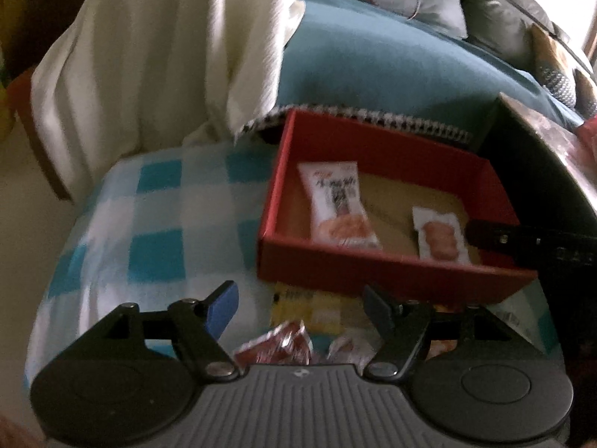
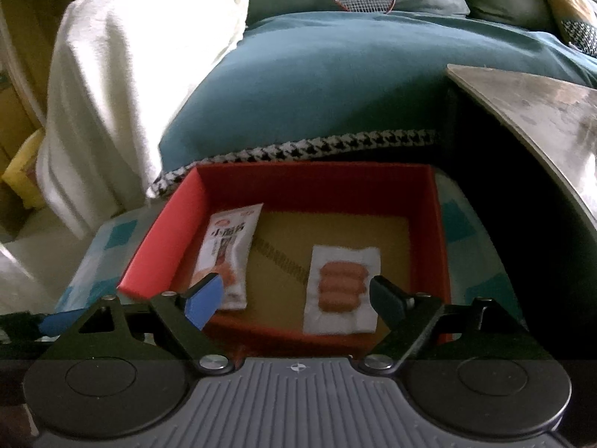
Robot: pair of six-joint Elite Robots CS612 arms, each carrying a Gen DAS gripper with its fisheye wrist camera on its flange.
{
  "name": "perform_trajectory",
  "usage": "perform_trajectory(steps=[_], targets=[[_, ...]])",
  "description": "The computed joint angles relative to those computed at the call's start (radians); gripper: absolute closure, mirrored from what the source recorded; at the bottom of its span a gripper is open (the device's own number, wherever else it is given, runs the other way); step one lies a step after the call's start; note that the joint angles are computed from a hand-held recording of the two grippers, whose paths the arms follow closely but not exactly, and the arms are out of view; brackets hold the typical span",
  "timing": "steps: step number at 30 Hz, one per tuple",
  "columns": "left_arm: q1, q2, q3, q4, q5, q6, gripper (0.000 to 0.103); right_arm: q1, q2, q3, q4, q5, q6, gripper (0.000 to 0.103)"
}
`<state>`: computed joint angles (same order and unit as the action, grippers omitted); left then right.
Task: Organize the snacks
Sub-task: 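Lower the left tool and grasp the brown sauce packet on the bedspread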
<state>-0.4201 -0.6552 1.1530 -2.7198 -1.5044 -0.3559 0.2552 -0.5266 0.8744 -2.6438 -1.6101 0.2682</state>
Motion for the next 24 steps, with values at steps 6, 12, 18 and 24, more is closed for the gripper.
perform_trajectory(steps=[6, 12, 18, 24], targets=[[0.005, -0.016, 0.035, 0.058, -0.029, -0.057, 0.036, 0.008, -0.031, 0.061, -0.001, 0.012, 0.019, 0.011], [0.004, -0.014, 0.038, 0.116, -0.041, -0.103, 0.036, 0.016, -0.042, 0.084, 0.031, 0.063, 0.003, 0.007], [-0.001, 0.0, 0.024, 0.165, -0.043, -0.112, 0.036, 0.02, -0.049, 0.096, 0.019, 0.079, -0.02, 0.007], [-0.014, 0.008, 0.027, 0.151, 0.016, -0.092, 0.032, 0.011, -0.051, 0.1, 0.028, 0.089, -0.008, 0.006]])
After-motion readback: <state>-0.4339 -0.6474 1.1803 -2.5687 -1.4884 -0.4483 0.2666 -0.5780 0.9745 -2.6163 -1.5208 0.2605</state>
